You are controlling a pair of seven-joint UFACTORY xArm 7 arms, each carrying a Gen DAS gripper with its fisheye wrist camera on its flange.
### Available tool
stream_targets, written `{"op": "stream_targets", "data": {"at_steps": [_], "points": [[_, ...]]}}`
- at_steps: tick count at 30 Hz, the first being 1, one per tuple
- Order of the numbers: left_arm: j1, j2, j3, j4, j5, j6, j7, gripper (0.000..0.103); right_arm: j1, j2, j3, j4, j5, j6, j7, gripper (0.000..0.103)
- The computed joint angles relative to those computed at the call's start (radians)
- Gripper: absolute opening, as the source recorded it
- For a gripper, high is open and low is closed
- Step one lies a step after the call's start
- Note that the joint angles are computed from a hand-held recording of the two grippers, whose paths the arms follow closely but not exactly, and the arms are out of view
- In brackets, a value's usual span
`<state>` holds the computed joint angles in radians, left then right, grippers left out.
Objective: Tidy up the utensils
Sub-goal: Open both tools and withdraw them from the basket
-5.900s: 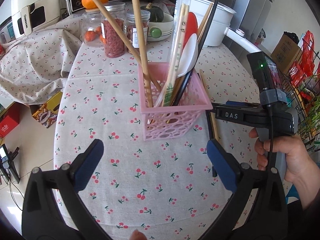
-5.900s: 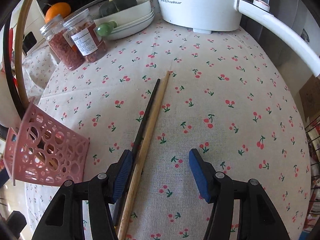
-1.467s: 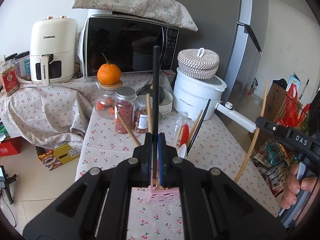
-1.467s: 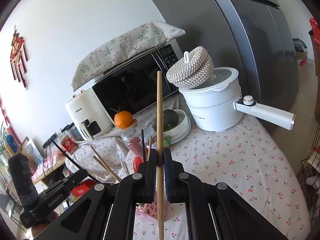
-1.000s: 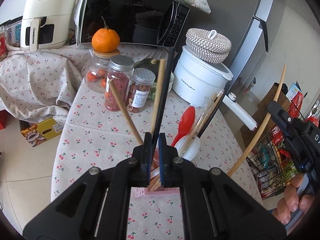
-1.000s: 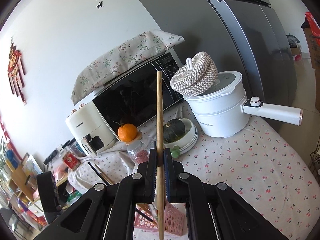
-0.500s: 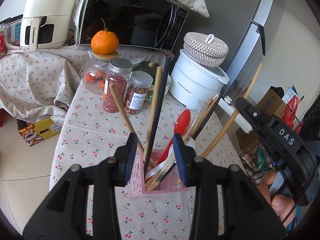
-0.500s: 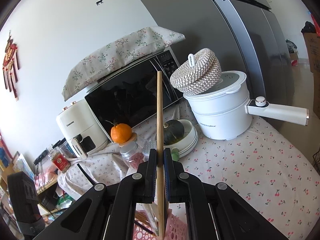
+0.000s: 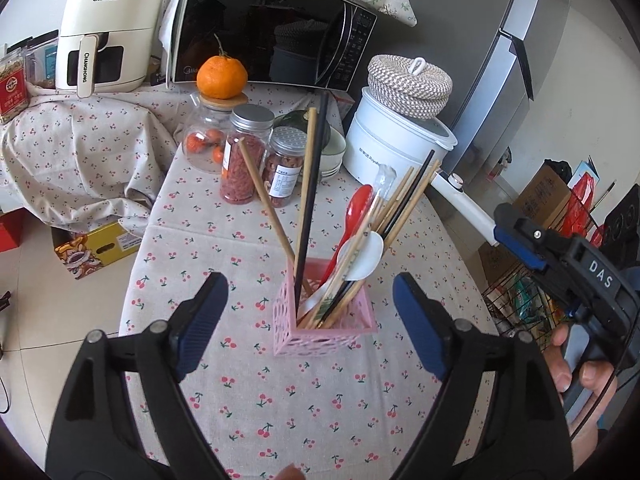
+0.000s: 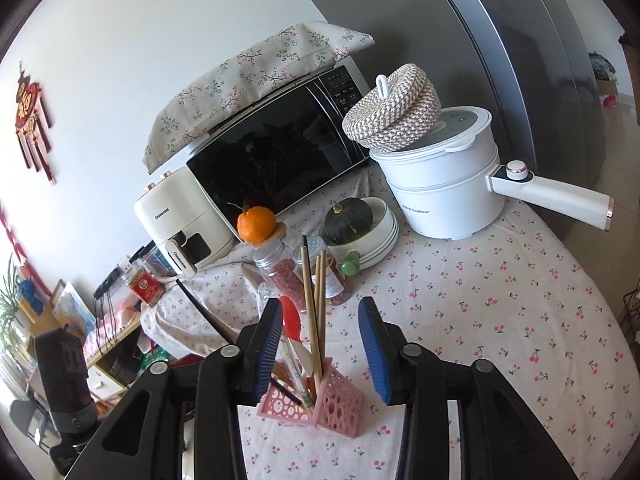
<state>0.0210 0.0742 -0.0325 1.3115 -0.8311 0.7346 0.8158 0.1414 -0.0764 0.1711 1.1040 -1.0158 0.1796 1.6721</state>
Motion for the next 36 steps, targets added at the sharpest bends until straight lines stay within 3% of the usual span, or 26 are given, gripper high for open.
{"op": "stream_targets", "data": {"at_steps": [4,9,13,16,23,36], "points": [[-0.016,-0.067,0.004,-0.085,0.052,-0.047,-0.022,0.102,0.031,-0.109,-0.011,-0.102,0.251,0.100,-0.261,0.053],[-0.050,-0.142,0.014,-0.179,0.141,-0.101,-0.058,0.102,0.034,-0.209,0.027,-0.169,0.423,0.307,-0.398,0.063],[-0.080,-0.198,0.024,-0.249,0.194,-0.145,-0.084,0.102,0.025,-0.298,0.063,-0.236,0.524,0.380,-0.436,0.073],[-0.099,-0.235,0.034,-0.295,0.230,-0.178,-0.100,0.102,-0.001,-0.324,0.116,-0.239,0.517,0.438,-0.441,0.084],[-0.121,-0.280,0.059,-0.342,0.322,-0.217,-0.166,0.102,0.000,-0.278,0.196,-0.158,0.416,0.564,-0.434,0.088],[-0.153,-0.327,0.075,-0.385,0.359,-0.298,-0.222,0.102,0.073,-0.226,0.162,-0.108,0.354,0.597,-0.397,0.088]]}}
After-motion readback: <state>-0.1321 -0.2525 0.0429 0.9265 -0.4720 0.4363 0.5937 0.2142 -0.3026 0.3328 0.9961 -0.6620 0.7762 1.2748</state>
